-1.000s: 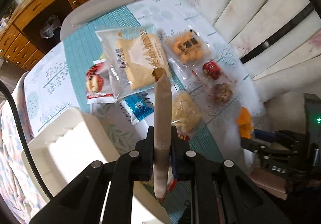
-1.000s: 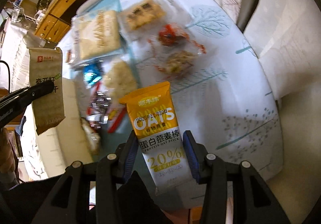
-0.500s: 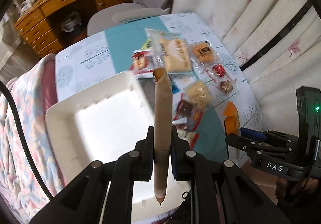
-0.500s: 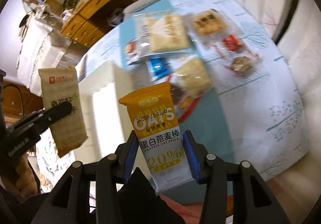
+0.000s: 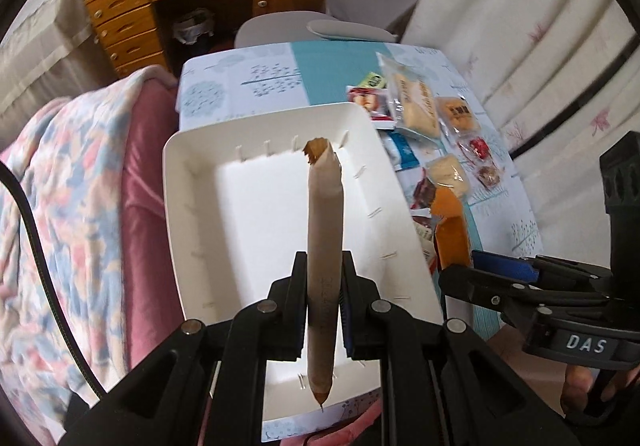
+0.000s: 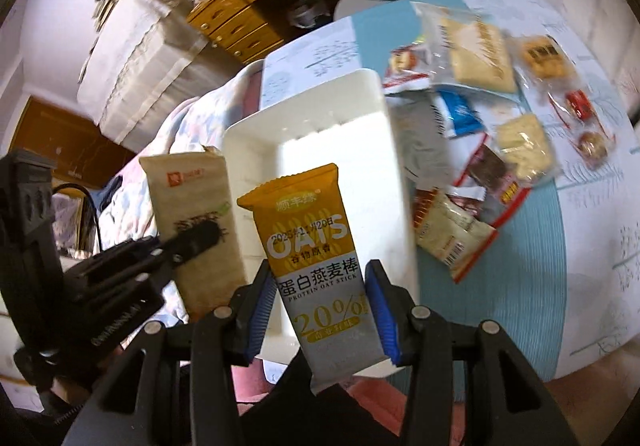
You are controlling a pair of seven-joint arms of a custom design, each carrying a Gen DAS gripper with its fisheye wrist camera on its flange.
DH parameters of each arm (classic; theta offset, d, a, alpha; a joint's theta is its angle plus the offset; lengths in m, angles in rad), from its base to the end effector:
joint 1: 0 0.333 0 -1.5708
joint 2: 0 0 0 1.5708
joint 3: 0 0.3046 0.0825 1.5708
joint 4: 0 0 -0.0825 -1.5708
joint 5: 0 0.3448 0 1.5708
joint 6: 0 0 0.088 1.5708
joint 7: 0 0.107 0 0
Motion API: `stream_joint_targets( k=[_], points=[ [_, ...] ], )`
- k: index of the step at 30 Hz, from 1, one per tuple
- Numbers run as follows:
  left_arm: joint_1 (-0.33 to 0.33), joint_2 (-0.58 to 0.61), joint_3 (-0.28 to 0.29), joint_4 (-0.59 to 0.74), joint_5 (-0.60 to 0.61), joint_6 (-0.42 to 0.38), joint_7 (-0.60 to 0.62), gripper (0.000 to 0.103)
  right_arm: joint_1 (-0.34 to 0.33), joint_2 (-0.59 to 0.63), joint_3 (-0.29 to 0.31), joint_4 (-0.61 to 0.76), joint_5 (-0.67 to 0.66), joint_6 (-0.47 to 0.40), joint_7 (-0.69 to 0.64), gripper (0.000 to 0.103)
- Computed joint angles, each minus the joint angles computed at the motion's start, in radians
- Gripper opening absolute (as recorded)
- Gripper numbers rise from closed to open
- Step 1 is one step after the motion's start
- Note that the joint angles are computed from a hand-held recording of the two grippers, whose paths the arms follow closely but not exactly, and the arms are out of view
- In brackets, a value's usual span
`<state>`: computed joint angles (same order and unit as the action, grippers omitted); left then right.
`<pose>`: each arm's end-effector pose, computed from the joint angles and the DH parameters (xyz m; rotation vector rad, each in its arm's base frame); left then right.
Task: Organize snacks
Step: 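Carry biscuit with left tool into white tray and release while right tool drops OATS bar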
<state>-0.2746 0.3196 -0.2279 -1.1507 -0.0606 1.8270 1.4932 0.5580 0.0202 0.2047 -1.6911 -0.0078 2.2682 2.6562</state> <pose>0.5604 -0.2800 0.6479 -1.6768 2.5187 -0.5857 0.4150 0.3947 0.6252 -1.5141 2.0982 0.0981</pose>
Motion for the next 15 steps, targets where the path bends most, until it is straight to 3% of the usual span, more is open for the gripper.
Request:
stream_joint_targets(
  k=[6,9,11,13,15],
  points=[
    [0.034,-0.108,0.008,-0.201,-0.033,0.128,-0.008,0.012,0.02,0.074,0.001,0.111,-0.021,-0.05,-0.039,0.048],
    [0.049,-0.163,0.012,-0.292,-0.051,0.222,-0.021,0.028,0.03,0.092,-0.003,0.132,-0.026,-0.061,-0.045,0.05],
    [0.057,-0.185,0.012,-0.327,-0.069,0.256,-0.025,0.04,0.036,0.099,-0.006,0.144,-0.029,-0.088,-0.033,0.063],
    [0.065,-0.203,0.013,-0.357,-0.091,0.281,-0.024,0.052,0.045,0.098,-0.008,0.147,-0.055,-0.108,-0.004,0.068],
    [0.071,-0.227,0.013,-0.397,-0.107,0.309,-0.016,0.057,0.053,0.088,-0.009,0.135,-0.08,-0.113,0.03,0.069]
  ],
)
